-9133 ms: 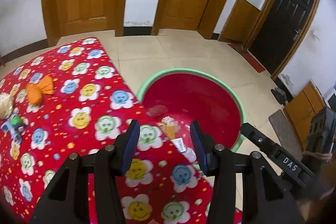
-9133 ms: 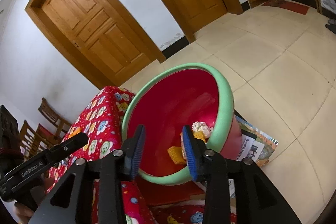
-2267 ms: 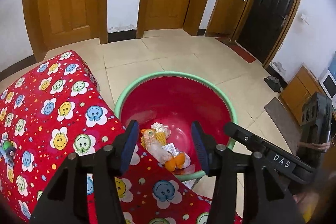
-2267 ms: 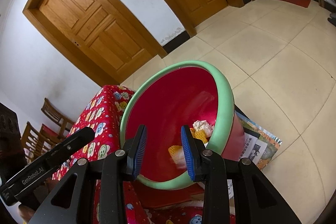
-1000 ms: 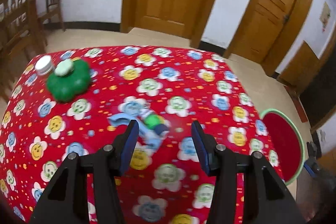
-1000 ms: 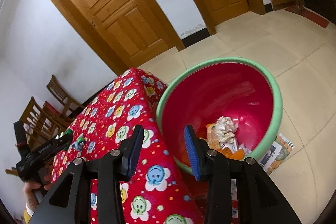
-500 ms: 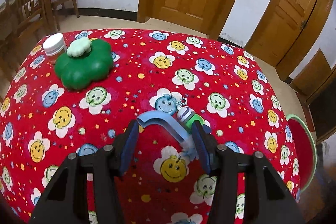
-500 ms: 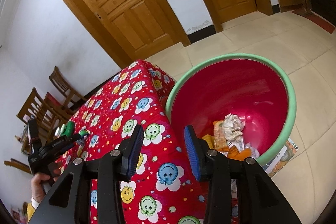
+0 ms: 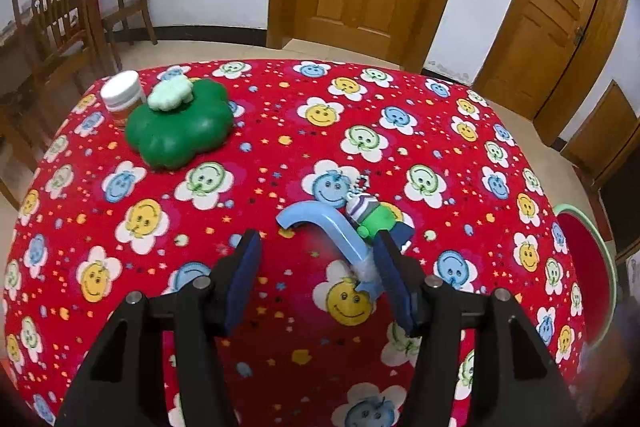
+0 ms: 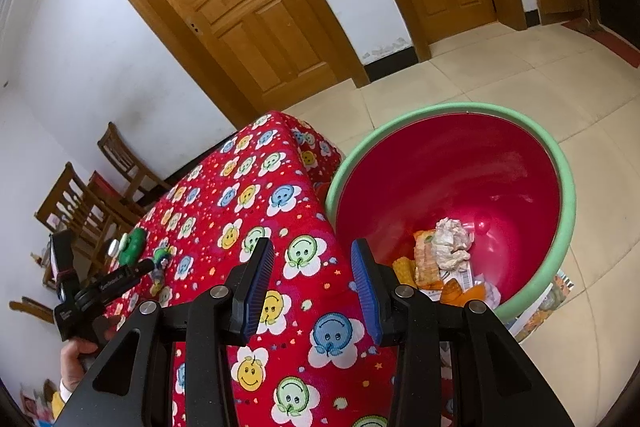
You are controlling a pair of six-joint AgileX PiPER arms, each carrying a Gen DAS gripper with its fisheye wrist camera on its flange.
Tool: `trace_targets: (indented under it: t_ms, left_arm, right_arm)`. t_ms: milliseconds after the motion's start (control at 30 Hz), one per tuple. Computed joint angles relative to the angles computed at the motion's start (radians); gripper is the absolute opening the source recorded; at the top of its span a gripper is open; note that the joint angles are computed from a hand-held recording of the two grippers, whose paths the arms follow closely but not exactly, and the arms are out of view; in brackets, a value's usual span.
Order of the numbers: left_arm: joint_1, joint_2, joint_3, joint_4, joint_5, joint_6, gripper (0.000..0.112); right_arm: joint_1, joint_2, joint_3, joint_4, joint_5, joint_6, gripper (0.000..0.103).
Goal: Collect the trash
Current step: 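Grasp the blue curved plastic piece with the left gripper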
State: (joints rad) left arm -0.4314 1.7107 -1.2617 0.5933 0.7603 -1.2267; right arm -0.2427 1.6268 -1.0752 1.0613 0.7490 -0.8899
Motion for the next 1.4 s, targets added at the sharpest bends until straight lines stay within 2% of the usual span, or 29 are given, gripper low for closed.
trace_targets:
  t_ms: [133,167,233,500,600,700,833,900,933,1300,1400]
  left_arm:
    - [-0.015,-0.009,0.006,0.054,0.059,-0.034,0.06]
    - [-0.019,-0.001,-0.004,0.058,0.103,-0.032,0.06]
    - [-0.011,-0.002,0.008,0.045,0.117,-0.023,0.06]
    - [0.051,-0.108,0.147,-0.078,-0.094,-0.017,0.06]
    - [0.015,-0.111,0.142,-0.081,-0.127,0.001,0.06]
    - [-0.021,-0.069,0.091,-0.072,-0.119,0.028,0.06]
    - [-0.049,0.017,-0.005,-0.046,-0.059,0.057,0.06]
    - [-0.051,0.058,-0.05,-0.038,-0.021,0.066,0.056]
    - [-0.049,0.064,-0.054,-0.034,-0.015,0.065,0.05]
    - [0.015,-0.034,0.083,0.001,-0.021,-0.001,0.049]
    - [0.05,-0.055,0.11,-0.023,-0.059,0.008,0.049]
  right_arm:
    - [0.001,-0.001,0.001,0.001,0.003,-0.002,0.041]
    - [0.001,-0.001,-0.001,0.0,0.004,-0.001,0.041]
    - [0.0,-0.001,-0.001,0.003,0.006,-0.005,0.041]
    - [0.002,0.001,0.002,0.005,0.012,-0.009,0.041]
    - [0.004,0.0,0.004,0.006,0.014,-0.007,0.041]
    - [0.005,-0.001,0.005,0.003,0.016,-0.004,0.041]
    - [0.005,0.002,0.002,0.0,0.019,0.0,0.041]
    - [0.004,0.002,0.001,-0.003,0.02,0.003,0.041]
    - [0.004,0.001,0.002,-0.004,0.02,0.005,0.041]
    - [0.027,0.011,-0.01,-0.021,0.012,0.026,0.041]
    - [0.055,0.007,-0.018,-0.04,0.006,0.043,0.041]
